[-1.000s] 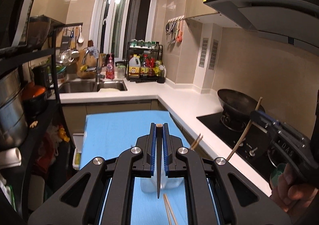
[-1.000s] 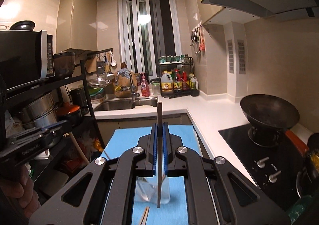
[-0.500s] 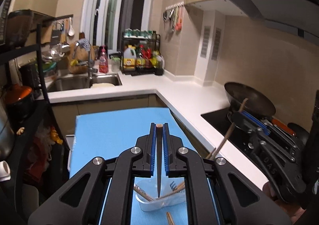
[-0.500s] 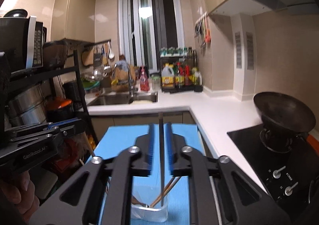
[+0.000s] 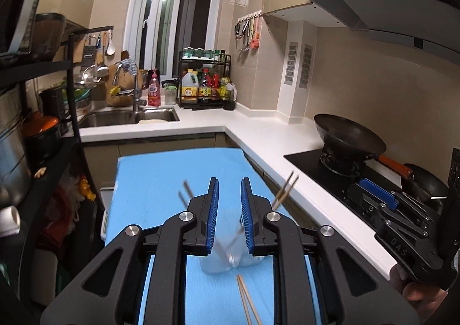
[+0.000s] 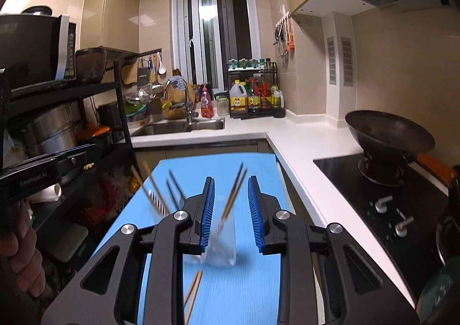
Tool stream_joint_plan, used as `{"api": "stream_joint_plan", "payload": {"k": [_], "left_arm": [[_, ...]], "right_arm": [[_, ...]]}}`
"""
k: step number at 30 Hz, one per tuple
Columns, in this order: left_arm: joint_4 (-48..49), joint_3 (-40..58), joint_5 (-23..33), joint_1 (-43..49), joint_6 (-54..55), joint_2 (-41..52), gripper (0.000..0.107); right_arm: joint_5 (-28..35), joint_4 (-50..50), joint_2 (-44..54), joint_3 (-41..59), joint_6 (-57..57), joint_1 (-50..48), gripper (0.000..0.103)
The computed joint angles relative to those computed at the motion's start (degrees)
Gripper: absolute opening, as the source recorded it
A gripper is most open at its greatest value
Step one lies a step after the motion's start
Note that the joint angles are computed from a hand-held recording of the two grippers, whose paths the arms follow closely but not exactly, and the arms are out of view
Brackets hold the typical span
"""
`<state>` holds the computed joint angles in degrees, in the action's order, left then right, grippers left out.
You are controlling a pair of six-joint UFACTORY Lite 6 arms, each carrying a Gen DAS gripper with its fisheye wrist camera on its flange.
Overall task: Organize utensils
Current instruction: 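Open the left tool over the clear cup while the right tool releases its chopstick into it, then grasp one of the last two chopsticks with the right tool while the left tool grasps the other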
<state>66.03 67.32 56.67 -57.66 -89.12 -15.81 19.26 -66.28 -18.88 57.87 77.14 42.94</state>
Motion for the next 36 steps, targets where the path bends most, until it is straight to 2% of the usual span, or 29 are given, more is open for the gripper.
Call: {"api": "stream_joint_plan", "payload": {"k": [1,3,4,5,6,9,12,14,16,19,22,26,31,34,35,36], "left_arm": [[0.69,-2.96,2.06,-2.7,-2.94,-1.42,0.016],[1.69,-8.99,6.06,-8.07,-9.4,-4.02,0.016],[2.04,-12.61,8.89,-11.72,-13.73,-5.11,0.016],[2.13,-15.27,10.94,-14.47,-16.97,-5.49,0.015],[1.83,-18.43,13.36,-17.89,-21.06,-5.47,0.012],[-0.86,-26.58,18.68,-26.94,-34.35,-4.83,0.011],[-5.66,-32.16,21.72,-34.38,-47.46,-1.89,0.011],[-9.54,-33.87,22.62,-38.74,-55.52,2.28,0.011],[-12.15,-34.24,22.34,-41.36,-60.15,6.31,0.011],[-13.17,-35.31,18.72,-42.34,-63.16,9.05,0.011],[-12.9,-35.66,17.36,-41.97,-62.34,11.05,0.011],[-12.59,-37.38,15.41,-41.55,-64.62,11.04,0.011],[-11.39,-37.43,14.14,-41.5,-66.71,12.41,0.011],[-10.02,-36.69,13.71,-41.36,-66.79,13.39,0.011],[-9.51,-36.26,13.34,-41.38,-67.09,14.2,0.011],[-9.01,-35.85,13.06,-41.4,-67.31,14.97,0.011]], "right_arm": [[1.42,-2.54,-2.64,-3.68,3.74,1.81,0.026],[3.79,-5.9,-8.31,-12.02,10.28,6.04,0.019],[5.68,-7.93,-10.44,-15.46,14.1,8.34,0.016],[7.33,-9.48,-12.45,-19.0,17.92,10.85,0.007],[8.34,-10.95,-13.96,-22.29,21.57,13.35,0.004],[14.85,-16.28,-14.36,-30.68,36.01,23.76,0.004],[20.4,-20.99,-9.88,-35.52,49.92,33.25,0.006],[21.14,-24.85,-5.29,-37.22,59.12,36.85,0.008],[22.07,-27.27,0.18,-37.03,64.44,39.22,0.008],[22.11,-30.88,5.12,-36.91,70.4,40.38,0.009],[21.18,-33.92,9.84,-36.1,74.81,40.26,0.019],[21.12,-34.64,13.53,-34.69,75.84,40.81,0.024],[20.46,-33.05,16.03,-33.39,74.25,40.5,0.025],[20.75,-32.28,15.64,-33.9,73.6,40.33,0.013],[20.67,-32.24,15.14,-34.34,73.55,40.15,0.006],[20.72,-31.8,14.5,-34.76,72.96,40.03,0.005]]}}
